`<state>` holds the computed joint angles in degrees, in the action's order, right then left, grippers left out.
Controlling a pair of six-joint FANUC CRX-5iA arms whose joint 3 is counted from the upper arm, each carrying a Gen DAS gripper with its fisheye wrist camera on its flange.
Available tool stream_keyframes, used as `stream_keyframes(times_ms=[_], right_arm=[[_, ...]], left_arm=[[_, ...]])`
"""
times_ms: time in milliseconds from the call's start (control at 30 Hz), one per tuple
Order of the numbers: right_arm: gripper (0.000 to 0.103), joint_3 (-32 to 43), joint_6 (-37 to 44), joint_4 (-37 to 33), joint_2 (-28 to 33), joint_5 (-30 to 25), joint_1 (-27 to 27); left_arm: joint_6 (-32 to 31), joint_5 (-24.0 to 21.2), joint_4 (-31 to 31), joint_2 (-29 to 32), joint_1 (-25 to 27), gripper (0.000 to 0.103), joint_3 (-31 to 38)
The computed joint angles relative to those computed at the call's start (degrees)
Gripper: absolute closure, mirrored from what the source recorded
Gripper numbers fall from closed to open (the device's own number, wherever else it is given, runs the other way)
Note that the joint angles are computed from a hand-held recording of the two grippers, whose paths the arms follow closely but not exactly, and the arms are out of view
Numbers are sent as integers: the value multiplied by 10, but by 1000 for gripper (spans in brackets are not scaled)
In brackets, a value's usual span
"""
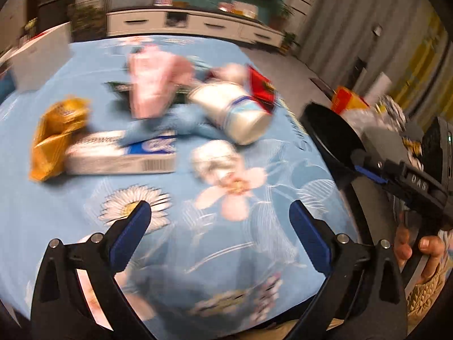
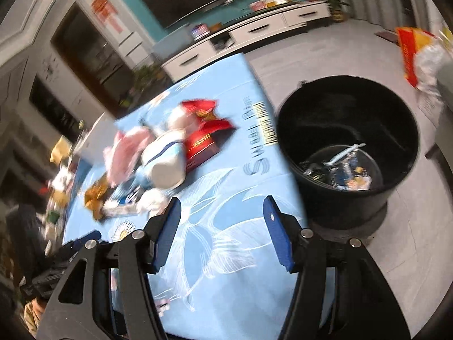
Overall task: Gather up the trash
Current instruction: 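Carry both items over the black bin and open both tools to drop them, then grasp the yellow chip bag with the left tool while the right tool grasps the white tissue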
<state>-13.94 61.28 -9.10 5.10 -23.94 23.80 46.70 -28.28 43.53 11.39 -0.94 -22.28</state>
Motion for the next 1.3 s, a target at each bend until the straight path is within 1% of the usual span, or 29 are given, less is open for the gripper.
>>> stream_keyframes(times_ms=[100,200,300,433,567,633,700,933,1067,1167,1233,1300], right_arm=[[43,19,23,4,9,-20,23],[43,37,46,5,23,-39,44],[43,57,52,21,43,-58,66],[43,86,57,36,73,-79,87],[43,114,48,54,104,-98,102],[42,123,40,64,115,-102,107],[40,132,26,80,127,-104,111],[40,163,-17,125,166,-107,113],[40,198,-21,108,195,-116,103],[40,207,-26,106,206,-113,102],[49,207,-42,127,214,-111,105],[73,207,-54,146,219,-113,106]], left_arm=[[-7,22,27,-28,31,5,-41],[16,37,26,-50,65,5,-70],[18,49,41,-61,88,5,-91],[-26,65,113,-71,108,5,-125],[-46,77,153,-73,119,5,-141],[-49,82,162,-71,121,5,-144],[-67,83,184,-69,123,5,-149],[-114,103,241,-55,108,5,-145],[-150,116,282,-45,93,5,-135],[-201,133,347,-36,72,5,-127],[-234,143,388,-27,59,5,-118],[-249,150,410,-18,50,5,-109]])
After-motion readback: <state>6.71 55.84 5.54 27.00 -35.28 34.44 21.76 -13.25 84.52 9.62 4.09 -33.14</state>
